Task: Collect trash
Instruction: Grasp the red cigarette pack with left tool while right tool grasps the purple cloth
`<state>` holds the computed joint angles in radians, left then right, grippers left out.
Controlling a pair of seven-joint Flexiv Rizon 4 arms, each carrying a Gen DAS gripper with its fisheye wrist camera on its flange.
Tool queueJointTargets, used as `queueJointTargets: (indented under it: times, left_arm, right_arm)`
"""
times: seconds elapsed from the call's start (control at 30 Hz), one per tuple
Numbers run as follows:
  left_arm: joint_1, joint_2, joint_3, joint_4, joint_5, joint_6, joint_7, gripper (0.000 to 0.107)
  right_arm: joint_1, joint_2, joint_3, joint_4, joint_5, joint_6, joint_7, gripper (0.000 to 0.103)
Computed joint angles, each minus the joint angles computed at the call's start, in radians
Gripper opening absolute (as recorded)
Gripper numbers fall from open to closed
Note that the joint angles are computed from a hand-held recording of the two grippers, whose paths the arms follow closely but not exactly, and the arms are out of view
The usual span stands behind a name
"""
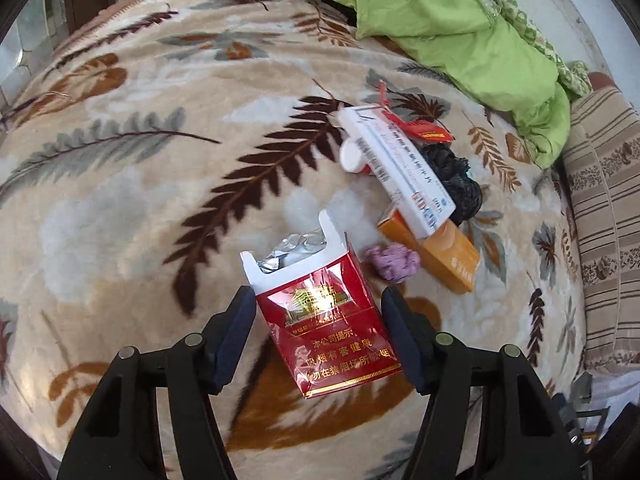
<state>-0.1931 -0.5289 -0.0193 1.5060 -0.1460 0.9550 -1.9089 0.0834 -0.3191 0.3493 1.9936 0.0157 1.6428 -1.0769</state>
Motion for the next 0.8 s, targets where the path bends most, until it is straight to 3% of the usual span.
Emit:
queueJointTargets:
  times: [0.07, 0.23, 0.37, 0.43, 0.53, 0.8]
  left_arm:
    - [-0.028, 0.025, 0.038, 0.018, 0.068, 0.001, -0.016, 0.064]
    - [-0.090, 0.033, 0.111, -0.007, 0.248, -0.044, -0.086, 0.064]
    - [-0.109, 0.003, 0.137, -0.042, 0.355, -0.078, -0.161, 0.064]
    - [-0.093, 0.000, 0.124, -0.028, 0.352, -0.050, -0.174, 0.063]
    - [-0.115, 0.001, 0.159, -0.013, 0.421, 0.008, -0.244, 0.053]
    - [-0.083, 0.030, 0.161, 0.060, 0.409, 0.123, -0.316, 0.051]
  right_arm:
    - [-0.016, -0.005, 0.022, -0.013, -0.002, -0.023, -0.017, 0.049]
    - [-0.109, -0.053, 0.172, -0.113, 0.061, -0.135, -0.191, 0.049]
    - [-0.104, -0.119, 0.227, -0.238, 0.107, -0.231, -0.286, 0.048]
    - [-0.066, -0.143, 0.211, -0.284, 0.109, -0.256, -0.307, 0.046]
    - [0.007, -0.196, 0.168, -0.370, 0.106, -0.300, -0.315, 0.046]
    - [0.180, -0.338, 0.003, -0.589, 0.079, -0.443, -0.279, 0.046]
